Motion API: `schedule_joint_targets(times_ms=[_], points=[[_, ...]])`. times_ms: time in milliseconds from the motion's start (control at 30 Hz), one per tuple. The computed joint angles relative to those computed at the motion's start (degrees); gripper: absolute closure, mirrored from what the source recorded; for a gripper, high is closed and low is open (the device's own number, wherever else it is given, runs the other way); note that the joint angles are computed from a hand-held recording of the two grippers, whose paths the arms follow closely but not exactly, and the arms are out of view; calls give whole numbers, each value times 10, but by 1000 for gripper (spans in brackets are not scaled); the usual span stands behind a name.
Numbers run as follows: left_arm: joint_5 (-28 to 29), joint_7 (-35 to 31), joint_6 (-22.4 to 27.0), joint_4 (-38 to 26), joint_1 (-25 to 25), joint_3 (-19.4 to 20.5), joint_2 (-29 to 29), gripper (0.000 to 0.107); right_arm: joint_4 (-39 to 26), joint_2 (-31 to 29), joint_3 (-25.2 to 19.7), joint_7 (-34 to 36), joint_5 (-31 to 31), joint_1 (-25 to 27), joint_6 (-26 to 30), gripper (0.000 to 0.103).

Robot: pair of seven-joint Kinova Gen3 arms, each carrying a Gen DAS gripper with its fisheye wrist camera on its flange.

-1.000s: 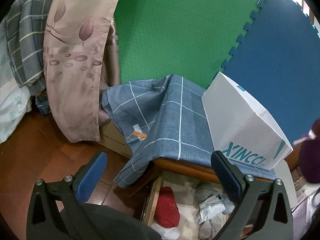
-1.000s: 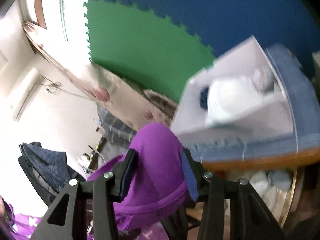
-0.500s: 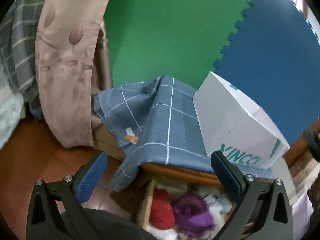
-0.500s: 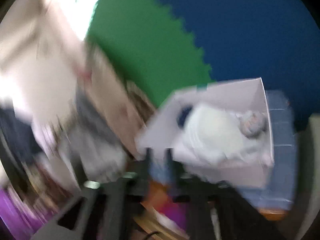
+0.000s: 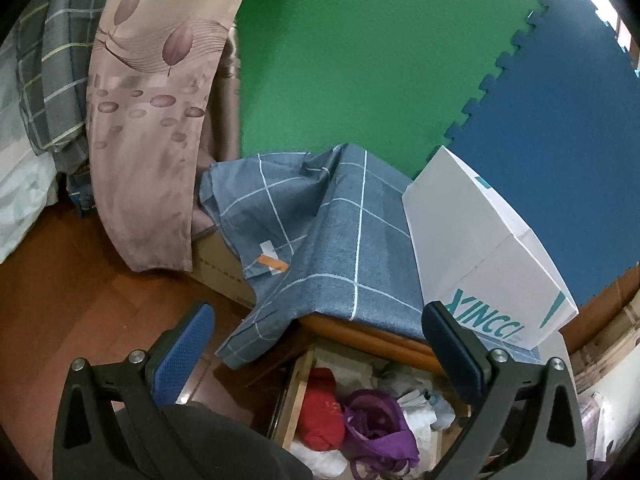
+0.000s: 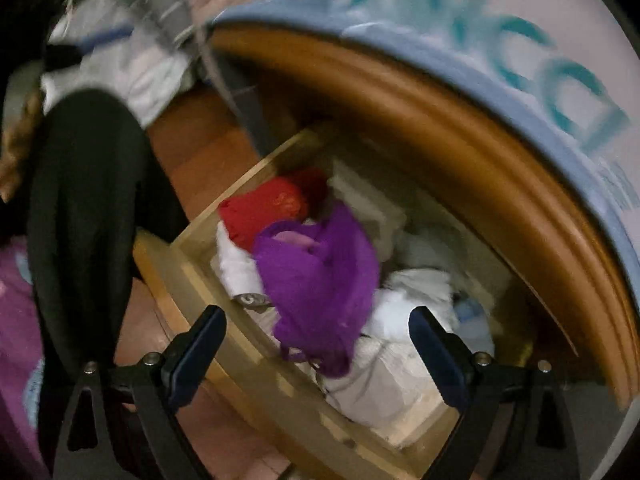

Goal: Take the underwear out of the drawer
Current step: 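Grasp the purple underwear with the right gripper and lift it, then carry the purple underwear with the right gripper and release into the box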

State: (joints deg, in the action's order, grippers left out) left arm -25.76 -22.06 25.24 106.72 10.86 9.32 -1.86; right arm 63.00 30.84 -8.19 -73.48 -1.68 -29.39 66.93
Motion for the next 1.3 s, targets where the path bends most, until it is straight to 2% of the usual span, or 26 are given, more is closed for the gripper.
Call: schedule_joint_targets(times_ms=[133,267,300,367,400,500,633,733,867,933,1000,1167,1300], points=[[26,-14,-10,2,-3,-5,0,5,-12,32,36,-17,84,-72,-18,7],[47,-33,-7,-5,-4,-8,3,5,-83,101,53,-11,115,-93,36,10],[45,-32,-5,-6,-4,-8,3,5,-91,107,46,-7,104,-85,42,39],[39,-27,-5,-5,-4,-7,3,5,-82,90,22,2,70,-56,35,65],[37,-26,-3,-7,-3,-6,4,5,-61,70,27,13,65,-56,20,70],[37,-25,3,-11,-1,-7,7,5,-3,7,30,30,4,-27,-10,71],[11,-3,12,-16,4,-4,10,5,52,-89,4,41,-89,47,-36,71],[9,-5,20,-21,9,-6,13,5,52,-144,-26,50,-159,116,-38,71],[10,-6,22,-22,13,-9,13,5,14,-201,-60,71,-253,214,-39,71],[10,-8,23,-22,13,-10,13,5,-20,-206,-42,79,-289,230,-38,71],[5,-5,24,-21,14,-9,11,5,-73,-191,-9,71,-304,222,-29,71],[5,-2,23,-19,14,-8,9,5,-206,-120,19,21,-262,209,-39,71],[14,-12,25,-21,13,-9,9,5,-312,-28,25,-32,-199,195,-31,71]])
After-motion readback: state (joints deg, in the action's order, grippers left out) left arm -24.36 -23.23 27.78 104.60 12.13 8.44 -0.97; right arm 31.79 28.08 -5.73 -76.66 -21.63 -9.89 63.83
